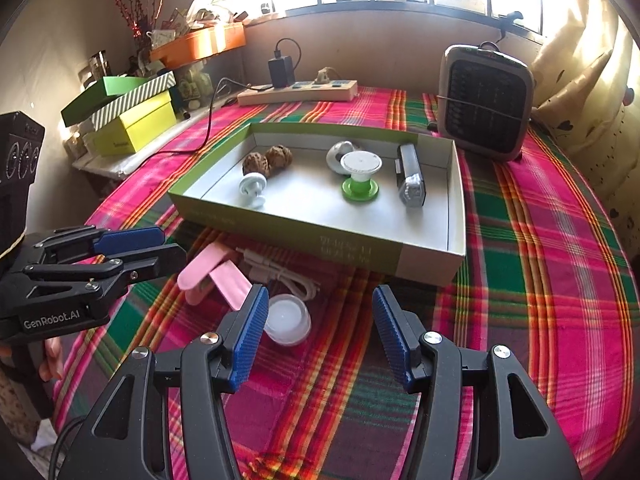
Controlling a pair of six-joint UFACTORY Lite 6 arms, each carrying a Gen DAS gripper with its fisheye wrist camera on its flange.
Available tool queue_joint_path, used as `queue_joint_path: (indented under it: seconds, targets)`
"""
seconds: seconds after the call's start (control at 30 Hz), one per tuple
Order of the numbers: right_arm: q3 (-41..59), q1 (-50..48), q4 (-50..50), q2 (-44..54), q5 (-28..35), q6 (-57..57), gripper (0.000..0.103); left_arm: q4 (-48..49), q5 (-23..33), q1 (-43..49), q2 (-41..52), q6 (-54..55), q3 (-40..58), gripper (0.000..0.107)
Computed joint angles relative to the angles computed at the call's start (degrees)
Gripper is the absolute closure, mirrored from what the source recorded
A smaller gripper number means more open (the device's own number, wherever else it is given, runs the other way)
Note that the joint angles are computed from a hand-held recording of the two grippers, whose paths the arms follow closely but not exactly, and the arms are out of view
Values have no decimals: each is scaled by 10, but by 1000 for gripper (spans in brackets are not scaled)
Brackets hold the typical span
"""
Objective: Organize objects
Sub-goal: 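Withdraw both grippers from the box toward the pink clips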
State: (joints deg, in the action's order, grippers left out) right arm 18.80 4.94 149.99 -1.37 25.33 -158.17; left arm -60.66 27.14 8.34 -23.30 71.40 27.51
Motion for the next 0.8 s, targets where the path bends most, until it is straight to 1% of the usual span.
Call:
queue_joint_path:
  seconds: [0.4,0.53,0.7,0.8]
  targets:
    - [-3,24,21,2,-2,-24,48,15,1,-13,-2,-13,-5,64]
    - [-2,29,35,4,-4,-38,48,25,-9,-25,6,-20,-4,64]
    - [-4,26,30,-2,-13,-37,48,36,-28,-42,17,-30,2,64]
    - [-7,25,34,-3,-15,-42,48,56,-53,-60,29,-49,5,64]
